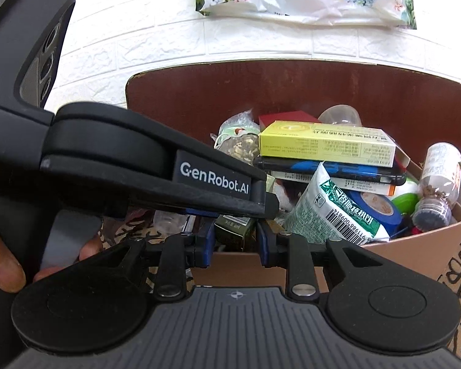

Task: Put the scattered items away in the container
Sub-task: 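Carry the pale green box over the cardboard box with the left tool, then open the left tool to release the green box into the box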

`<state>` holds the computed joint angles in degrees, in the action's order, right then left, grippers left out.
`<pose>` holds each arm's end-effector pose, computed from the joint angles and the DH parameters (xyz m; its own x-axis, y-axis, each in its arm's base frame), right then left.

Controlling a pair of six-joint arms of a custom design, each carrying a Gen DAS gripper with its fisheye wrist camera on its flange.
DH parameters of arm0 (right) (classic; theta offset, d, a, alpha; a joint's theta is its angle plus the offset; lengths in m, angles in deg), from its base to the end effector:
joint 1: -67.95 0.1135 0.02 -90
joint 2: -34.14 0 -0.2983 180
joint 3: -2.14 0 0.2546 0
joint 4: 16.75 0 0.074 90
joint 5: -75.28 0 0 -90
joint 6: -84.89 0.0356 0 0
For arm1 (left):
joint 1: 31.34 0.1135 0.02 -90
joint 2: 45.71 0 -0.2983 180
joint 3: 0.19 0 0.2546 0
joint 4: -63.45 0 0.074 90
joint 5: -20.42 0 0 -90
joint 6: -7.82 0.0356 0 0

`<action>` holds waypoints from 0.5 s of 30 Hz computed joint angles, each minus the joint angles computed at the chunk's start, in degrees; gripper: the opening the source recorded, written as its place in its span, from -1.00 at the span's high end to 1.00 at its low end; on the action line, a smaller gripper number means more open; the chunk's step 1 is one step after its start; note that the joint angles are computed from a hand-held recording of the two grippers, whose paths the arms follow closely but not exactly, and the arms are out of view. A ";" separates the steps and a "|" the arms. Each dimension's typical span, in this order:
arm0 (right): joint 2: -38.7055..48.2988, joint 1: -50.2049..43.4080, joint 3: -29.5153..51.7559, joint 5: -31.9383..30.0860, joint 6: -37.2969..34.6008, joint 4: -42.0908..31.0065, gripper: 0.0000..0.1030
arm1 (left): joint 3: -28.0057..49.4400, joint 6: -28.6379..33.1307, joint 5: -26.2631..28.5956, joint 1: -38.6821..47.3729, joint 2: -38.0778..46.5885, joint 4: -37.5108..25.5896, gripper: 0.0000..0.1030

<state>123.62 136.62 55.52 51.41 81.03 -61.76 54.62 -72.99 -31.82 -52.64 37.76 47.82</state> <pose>0.1164 0.2086 0.1744 -0.3490 0.2162 -0.9118 0.3366 0.9370 0.0934 0.2554 -0.1230 0.2164 -0.5312 0.3426 -0.7749 0.7905 0.5294 -0.3078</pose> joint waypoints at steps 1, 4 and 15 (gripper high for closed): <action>0.07 -0.02 -0.04 0.03 0.00 0.16 0.37 | 0.04 -0.10 0.06 0.02 0.08 0.04 0.37; -0.06 -0.24 -0.45 0.12 -0.71 1.28 0.37 | 0.16 -0.39 -0.04 0.02 0.15 0.06 0.27; 5.61 3.02 5.70 3.18 18.04 -18.66 -0.41 | -5.46 -5.28 -2.20 1.81 -5.83 8.28 -0.87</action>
<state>129.23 139.63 61.21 54.59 99.07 -80.42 49.16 -78.27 -34.02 -50.83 31.93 56.09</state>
